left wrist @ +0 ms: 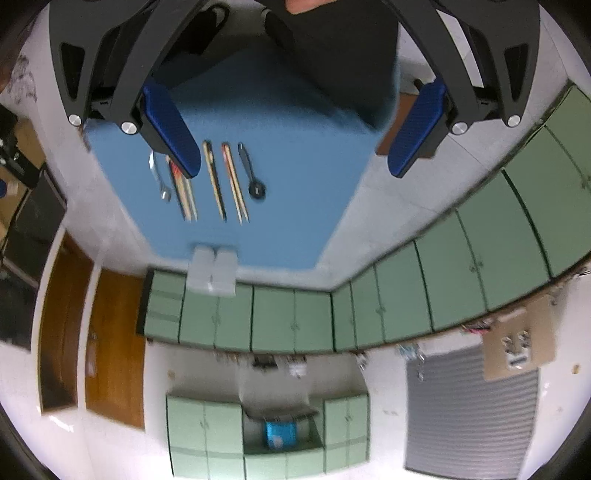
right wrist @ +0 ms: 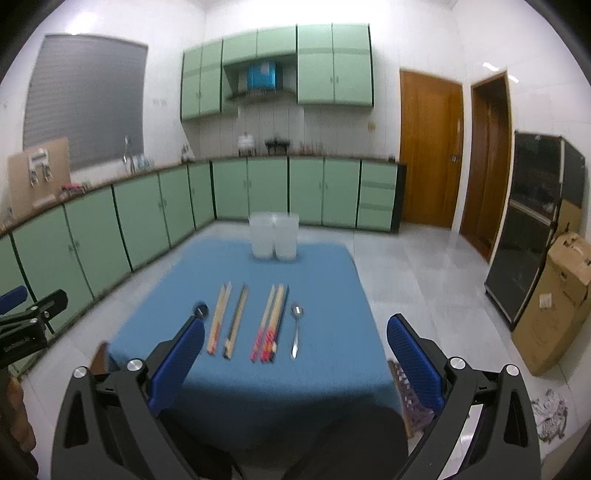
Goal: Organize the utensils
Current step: 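Lower both tools toward the spoons lying on the blue table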
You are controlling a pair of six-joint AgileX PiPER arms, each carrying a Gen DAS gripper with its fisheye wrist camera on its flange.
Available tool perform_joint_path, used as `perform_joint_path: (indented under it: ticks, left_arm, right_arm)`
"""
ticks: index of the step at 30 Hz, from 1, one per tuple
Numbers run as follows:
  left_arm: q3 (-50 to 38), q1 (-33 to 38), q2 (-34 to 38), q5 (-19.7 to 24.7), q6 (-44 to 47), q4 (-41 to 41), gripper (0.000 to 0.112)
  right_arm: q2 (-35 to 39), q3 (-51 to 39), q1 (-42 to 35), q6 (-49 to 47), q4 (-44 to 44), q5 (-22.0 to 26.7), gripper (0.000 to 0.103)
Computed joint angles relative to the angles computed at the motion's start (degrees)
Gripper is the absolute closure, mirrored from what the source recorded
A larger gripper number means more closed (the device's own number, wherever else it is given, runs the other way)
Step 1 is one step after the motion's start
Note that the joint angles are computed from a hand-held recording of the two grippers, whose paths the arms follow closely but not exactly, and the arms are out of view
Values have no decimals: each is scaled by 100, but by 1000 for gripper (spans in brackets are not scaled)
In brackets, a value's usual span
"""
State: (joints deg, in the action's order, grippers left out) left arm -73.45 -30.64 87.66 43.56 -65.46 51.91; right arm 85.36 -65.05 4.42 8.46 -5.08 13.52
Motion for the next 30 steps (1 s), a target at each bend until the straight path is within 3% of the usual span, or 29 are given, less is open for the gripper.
perform_joint_path:
  ticks: [3,5,10,13,15,20,22,24,30]
  left_arm:
    - [-93,429,654,-726,382,-443,14]
    - [-194,579,1047,-1029,381,-472,14]
    - [-880,870,2268,-1450,713,-811,14]
    - [-1441,1047,2862,-1400,1469,-1657,14]
    - [-1723,1064,3141,-1301,1573,-1758,14]
    - [-2420,1130,3758,-980,1925,-2039,15]
    - [-2619,1136,3943,-877,2050,-2097,19]
    - [-2792,1180,4073,-838,2323,-2371,32]
    - [-2820,1132,4166,-1003,2052,-1939,32]
  right_arm:
    - [895,-441,-214,-1259,1320,78,6]
    - [1397,-727,-295,-1609,1656,130,7]
    - [2632,-1585,-348,-2447,2386,171,27]
    - [3317,-2290,-371,-2614,2580,511,42]
    - [3741,-2727,-406,-2694,2716,694,48]
    - [4361,-3390,-433,-3035,3044,932,53]
    - [4506,-3547,-429,-3112,3099,999,57]
    - [4633,-3729,-435,-3110,3060,1104,63]
    - [4855,-4015,-463,-3215,3042,1116,73]
